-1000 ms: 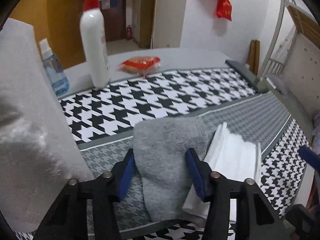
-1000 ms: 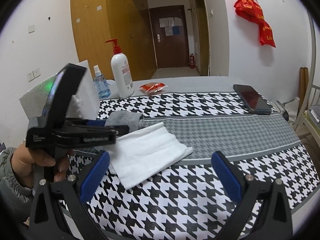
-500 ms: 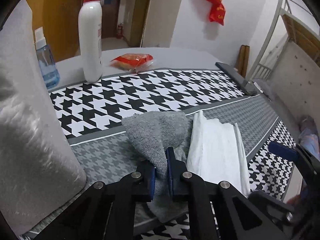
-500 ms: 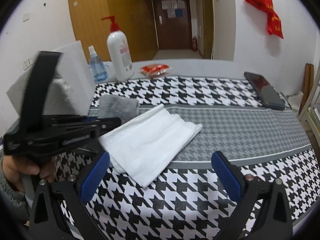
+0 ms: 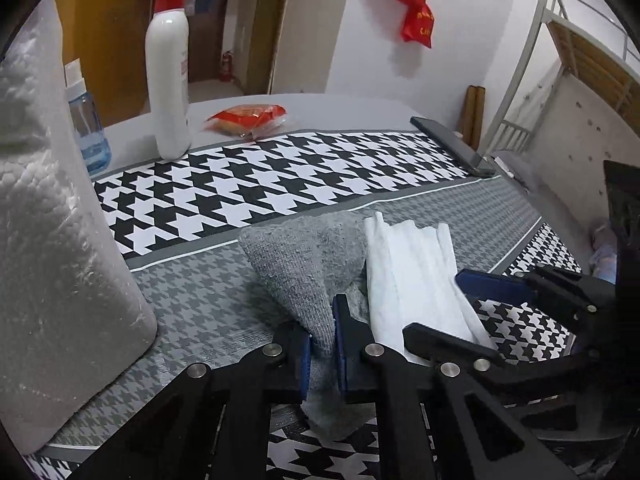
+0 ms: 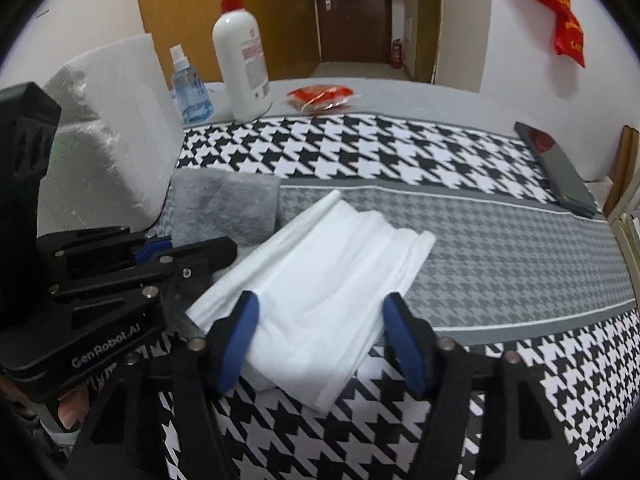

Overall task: Organize soft objects
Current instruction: 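Grasp the grey cloth with the left gripper while the right gripper grasps the white tissue, then carry the grey cloth with the left gripper while the right gripper carries the white tissue to the foam box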

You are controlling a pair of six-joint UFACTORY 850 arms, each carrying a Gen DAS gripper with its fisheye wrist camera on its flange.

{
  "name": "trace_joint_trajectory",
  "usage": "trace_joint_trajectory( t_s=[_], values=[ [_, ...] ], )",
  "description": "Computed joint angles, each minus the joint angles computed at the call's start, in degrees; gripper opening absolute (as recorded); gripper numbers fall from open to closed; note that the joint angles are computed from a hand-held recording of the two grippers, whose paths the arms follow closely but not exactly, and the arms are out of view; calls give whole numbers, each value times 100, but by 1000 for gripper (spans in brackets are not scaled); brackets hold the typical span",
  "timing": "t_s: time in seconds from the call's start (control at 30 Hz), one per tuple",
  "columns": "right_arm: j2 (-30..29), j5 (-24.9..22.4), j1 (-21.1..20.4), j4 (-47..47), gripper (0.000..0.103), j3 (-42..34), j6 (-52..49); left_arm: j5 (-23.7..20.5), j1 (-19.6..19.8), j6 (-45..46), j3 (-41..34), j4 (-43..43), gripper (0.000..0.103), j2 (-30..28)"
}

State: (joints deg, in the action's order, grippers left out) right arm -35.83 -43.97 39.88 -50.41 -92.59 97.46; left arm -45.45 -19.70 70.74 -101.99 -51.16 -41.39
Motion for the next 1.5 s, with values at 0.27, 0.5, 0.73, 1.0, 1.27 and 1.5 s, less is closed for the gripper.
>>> trace_joint_trajectory(
  t_s=[0.27, 0.5, 0.73, 1.0, 1.27, 1.5],
  values=[
    [150, -102, -12, 75, 20, 188, -85, -21, 15, -167, -106, 51, 11, -75],
    [502, -470, 69, -236, 19, 689, 549, 2, 35, -58, -52, -41, 11, -40],
    [617, -407, 192, -812, 13, 850, 1115, 1, 69, 567, 219, -555, 9, 159],
    [877, -635, 376, -1295, 11, 1085, 1757, 35, 155, 1234, 605, -1216, 8, 513],
    [1045, -1017, 631, -1651, 11, 1147, 2105, -83, 283, 1433, 864, -1366, 5, 791],
    [1114, -1224, 790, -1913, 11, 1149, 2270, 110, 376, 2045, 1283, -1894, 5, 1188]
  ],
)
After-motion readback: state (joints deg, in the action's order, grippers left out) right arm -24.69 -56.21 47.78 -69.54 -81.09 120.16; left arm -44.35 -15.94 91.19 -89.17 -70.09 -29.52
